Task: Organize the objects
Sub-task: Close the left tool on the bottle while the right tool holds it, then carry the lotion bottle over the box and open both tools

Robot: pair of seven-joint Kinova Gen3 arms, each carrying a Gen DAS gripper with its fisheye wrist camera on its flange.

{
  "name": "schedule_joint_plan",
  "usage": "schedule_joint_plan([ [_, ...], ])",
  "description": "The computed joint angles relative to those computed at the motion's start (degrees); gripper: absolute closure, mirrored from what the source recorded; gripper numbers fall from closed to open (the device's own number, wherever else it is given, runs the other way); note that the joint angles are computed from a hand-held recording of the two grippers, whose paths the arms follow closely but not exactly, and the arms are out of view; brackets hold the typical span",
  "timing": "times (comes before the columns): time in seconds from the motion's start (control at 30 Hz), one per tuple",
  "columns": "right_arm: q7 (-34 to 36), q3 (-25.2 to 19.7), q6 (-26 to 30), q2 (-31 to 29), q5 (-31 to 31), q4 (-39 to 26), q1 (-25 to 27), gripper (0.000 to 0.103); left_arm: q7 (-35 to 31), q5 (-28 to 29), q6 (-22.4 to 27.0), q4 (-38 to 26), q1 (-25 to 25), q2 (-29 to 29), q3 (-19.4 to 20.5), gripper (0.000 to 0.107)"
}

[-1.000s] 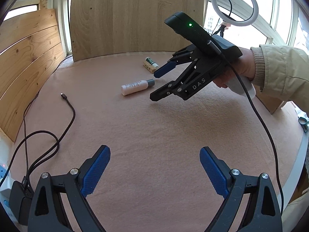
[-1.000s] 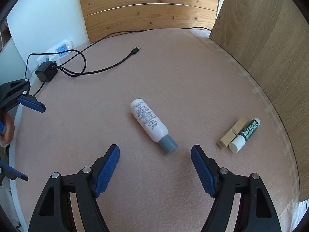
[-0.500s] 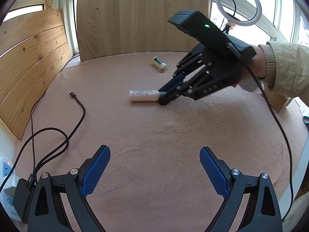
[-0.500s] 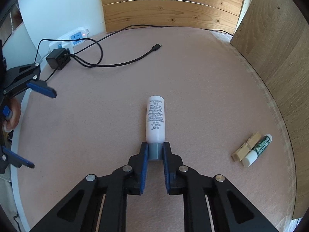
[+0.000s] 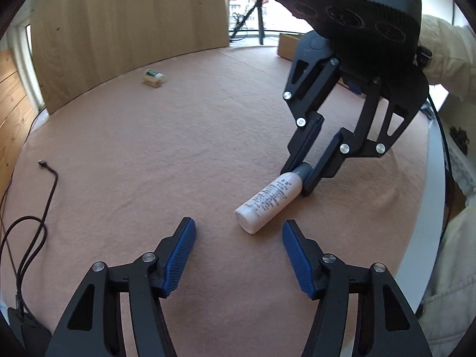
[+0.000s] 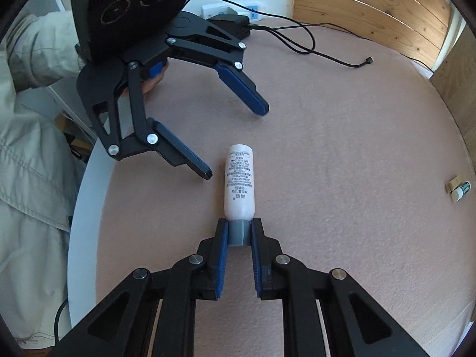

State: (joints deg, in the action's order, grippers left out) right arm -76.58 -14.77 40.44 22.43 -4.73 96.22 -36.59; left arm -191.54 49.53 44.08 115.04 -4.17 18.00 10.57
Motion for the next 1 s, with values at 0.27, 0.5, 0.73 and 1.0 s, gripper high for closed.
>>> schedule_joint_plan([
  [0.27,0.8,0.0,4.7,1.0,2.6,-3.3,-3.2,0.09,-7.6,-1.6,5.5,1.2,-1.4,-0.9,-0.1,0.071],
  [0.5,-4.6,1.4,12.7,2.2,5.2,-8.6,-7.0,0.09,-15.8,0.3,10.7,2.5,-3.6,-2.1,-2.0,0.073],
  [0.73,-10.7,2.6,24.7,4.0,9.1,-18.8,-11.5,0.09,-21.5,2.7,20.1,1.2,-7.5,-3.1,-5.4,0.073],
  [1.0,-13.0,3.8,35.8,7.1,12.8,-30.3,-15.0,0.09,-24.4,3.8,27.7,-2.2,-10.4,-3.5,-7.9,0.073],
])
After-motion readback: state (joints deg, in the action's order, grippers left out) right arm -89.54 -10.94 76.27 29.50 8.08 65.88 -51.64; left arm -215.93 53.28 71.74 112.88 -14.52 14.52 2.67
